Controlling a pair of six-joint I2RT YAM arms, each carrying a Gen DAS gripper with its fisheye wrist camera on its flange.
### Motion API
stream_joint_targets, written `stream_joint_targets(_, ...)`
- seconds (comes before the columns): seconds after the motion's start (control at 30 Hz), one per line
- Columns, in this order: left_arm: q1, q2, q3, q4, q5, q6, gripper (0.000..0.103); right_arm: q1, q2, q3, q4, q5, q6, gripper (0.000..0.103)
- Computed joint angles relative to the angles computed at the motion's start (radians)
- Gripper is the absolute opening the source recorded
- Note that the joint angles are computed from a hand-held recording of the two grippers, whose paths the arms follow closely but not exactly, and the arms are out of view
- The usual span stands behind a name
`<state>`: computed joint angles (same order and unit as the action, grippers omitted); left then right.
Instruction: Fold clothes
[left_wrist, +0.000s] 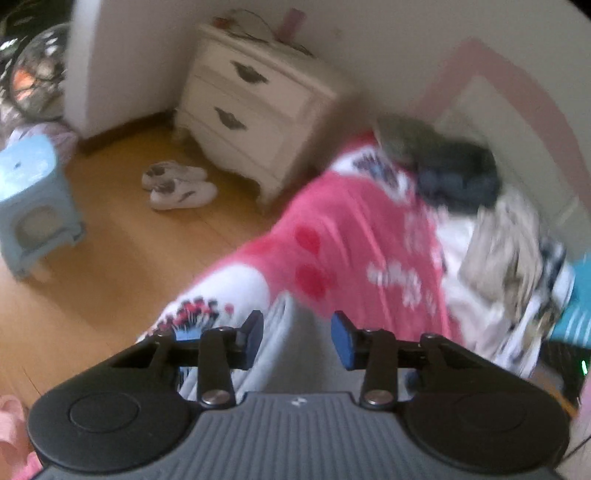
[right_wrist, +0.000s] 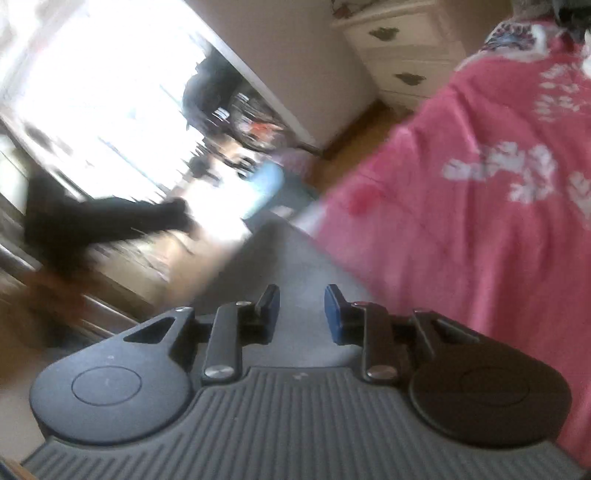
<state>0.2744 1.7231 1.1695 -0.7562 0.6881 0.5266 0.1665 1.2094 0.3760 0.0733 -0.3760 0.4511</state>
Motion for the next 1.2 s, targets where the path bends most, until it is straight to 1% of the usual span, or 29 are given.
stream_joint_targets(0.03,-0.003,-0.014,-0.043,0.028,-0.007,0.014,0.036,0.012,0.027,0.005,-0.008,0.072,-0.012,0.018)
stream_joint_targets(0.07,0.003,-0.024,-0.068,0.042,-0.002,0.016,0.035,0.028,0.046,0.009,-0.021,0.152,-0.010,0.018)
stream_joint_targets(0.1,0.011,-0.034,-0.092,0.056,0.006,0.019,0.035,0.000,0.015,-0.013,0.002,0.148,-0.005,0.018)
stream_joint_targets(0.13,0.030,-0.051,-0.115,0.062,0.035,0.028,0.035,-0.027,-0.026,-0.036,0.018,0.148,0.012,0.018)
stream_joint_targets(0.17,0.049,-0.068,-0.133,0.059,0.058,0.044,0.035,-0.049,-0.098,-0.057,0.009,0.134,0.021,0.018)
stream_joint_targets(0.23,0.078,-0.096,-0.154,0.028,0.096,0.091,0.035,-0.060,-0.221,-0.071,-0.055,0.083,0.019,0.018)
stream_joint_targets(0.3,0.108,-0.123,-0.170,-0.023,0.123,0.157,0.035,-0.025,-0.298,-0.066,-0.118,0.009,0.005,0.019)
stream_joint_targets(0.37,0.138,-0.153,-0.190,-0.080,0.123,0.230,0.035,0.059,-0.326,-0.069,-0.142,-0.034,0.000,0.019)
stream_joint_targets(0.43,0.171,-0.187,-0.216,-0.128,0.107,0.296,0.035,0.142,-0.265,-0.065,-0.139,0.014,0.016,0.019)
stream_joint_targets(0.47,0.191,-0.208,-0.241,-0.120,0.094,0.305,0.034,0.182,-0.229,-0.060,-0.136,0.036,0.025,0.018)
stream_joint_targets(0.5,0.212,-0.227,-0.264,-0.116,0.082,0.316,0.034,0.190,-0.181,-0.069,-0.119,0.076,0.056,0.013)
stream_joint_targets(0.53,0.244,-0.230,-0.271,-0.133,0.086,0.338,0.034,0.161,-0.144,-0.084,-0.087,0.066,0.079,0.008)
stream_joint_targets(0.57,0.277,-0.233,-0.277,-0.150,0.089,0.361,0.034,0.125,-0.133,-0.111,-0.052,0.040,0.127,0.001)
stream_joint_targets(0.6,0.310,-0.234,-0.282,-0.169,0.092,0.385,0.034,0.106,-0.161,-0.119,-0.064,0.028,0.177,0.001)
stream_joint_targets(0.67,0.377,-0.233,-0.288,-0.207,0.097,0.436,0.034,0.164,-0.289,-0.100,-0.168,0.104,0.206,0.008)
stream_joint_targets(0.77,0.446,-0.230,-0.297,-0.247,0.093,0.512,0.034,0.285,-0.425,-0.086,-0.235,0.117,0.229,0.008)
stream_joint_targets(0.87,0.483,-0.213,-0.323,-0.207,0.072,0.508,0.033,0.369,-0.395,-0.097,-0.162,0.042,0.309,0.008)
stream_joint_targets(0.93,0.490,-0.200,-0.356,-0.098,0.066,0.438,0.033,0.412,-0.294,-0.109,-0.083,0.003,0.351,0.008)
stream_joint_targets(0.97,0.493,-0.188,-0.373,-0.025,0.060,0.385,0.028,0.425,-0.231,-0.110,-0.068,0.030,0.361,0.008)
stream_joint_targets(1.0,0.489,-0.162,-0.374,0.016,0.061,0.347,0.022,0.438,-0.162,-0.109,-0.053,0.059,0.373,0.004)
stream_joint_targets(1.03,0.486,-0.135,-0.374,0.057,0.061,0.308,0.018,0.451,-0.102,-0.113,-0.028,0.090,0.387,0.000)
stream_joint_targets(1.07,0.484,-0.111,-0.374,0.094,0.062,0.273,0.018,0.448,-0.091,-0.103,-0.043,0.088,0.402,0.000)
stream_joint_targets(1.13,0.481,-0.091,-0.373,0.123,0.074,0.259,0.018,0.442,-0.100,-0.099,-0.060,0.087,0.432,0.000)
stream_joint_targets(1.17,0.480,-0.083,-0.369,0.129,0.076,0.254,0.018,0.470,-0.138,-0.060,-0.142,0.120,0.405,0.005)
stream_joint_targets(1.2,0.479,-0.075,-0.365,0.136,0.078,0.248,0.018,0.489,-0.183,-0.044,-0.179,0.122,0.384,0.006)
